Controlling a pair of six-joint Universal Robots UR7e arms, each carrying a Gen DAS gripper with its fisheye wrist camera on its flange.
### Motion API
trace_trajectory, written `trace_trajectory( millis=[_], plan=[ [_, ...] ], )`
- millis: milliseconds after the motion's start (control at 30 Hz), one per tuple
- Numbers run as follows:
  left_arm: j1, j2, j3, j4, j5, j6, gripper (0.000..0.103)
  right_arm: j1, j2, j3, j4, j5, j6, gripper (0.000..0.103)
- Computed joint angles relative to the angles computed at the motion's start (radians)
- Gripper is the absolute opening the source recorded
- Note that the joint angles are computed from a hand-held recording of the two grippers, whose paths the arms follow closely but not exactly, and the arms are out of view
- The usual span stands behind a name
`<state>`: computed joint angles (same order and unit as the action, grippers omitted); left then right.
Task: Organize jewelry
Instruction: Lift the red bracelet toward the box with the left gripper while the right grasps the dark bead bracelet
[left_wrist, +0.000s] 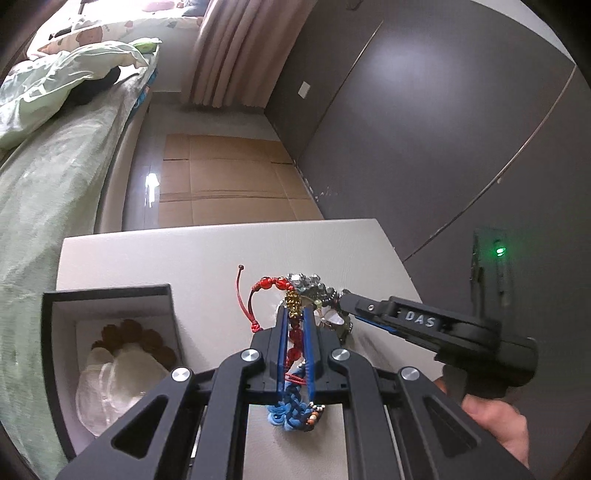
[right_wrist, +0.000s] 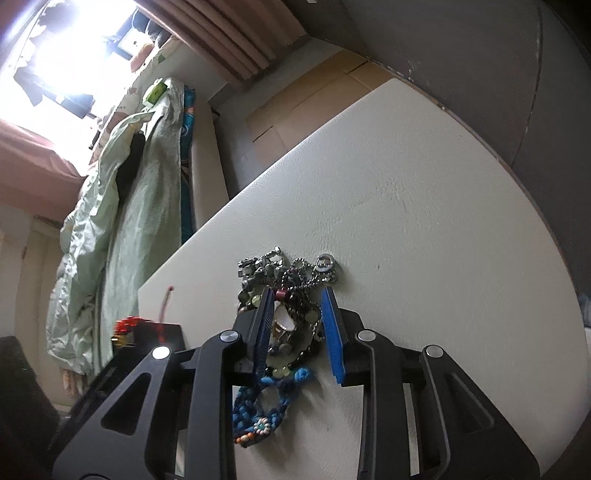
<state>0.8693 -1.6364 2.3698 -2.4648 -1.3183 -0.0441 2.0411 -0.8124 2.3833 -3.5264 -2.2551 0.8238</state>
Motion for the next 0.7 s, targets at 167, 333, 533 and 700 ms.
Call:
trace_trajectory(
  millis=[167,333,533,700],
  plan=[
    [0.014,-0.011,-0.013,0.01,-0.01,0.008,0.006,-0.008,0.012,-0.025,0.038,-0.004,-0.026,0.028],
    [0.014,-0.017,-0.01,0.009,-0.011,0.007,0.006,0.002,0.015,-0.039,0.048,-0.015,-0.049,0.015],
    [0.01,-0.026,-0.009,0.012,-0.011,0.005,0.006,0.027,-0.007,-0.022,0.014,-0.01,-0.056,0.008],
    [0.002,-0.052,-0.004,0.017,-0.011,0.002,0.006,0.062,-0.03,-0.003,-0.033,-0.005,-0.061,0.008]
  ],
)
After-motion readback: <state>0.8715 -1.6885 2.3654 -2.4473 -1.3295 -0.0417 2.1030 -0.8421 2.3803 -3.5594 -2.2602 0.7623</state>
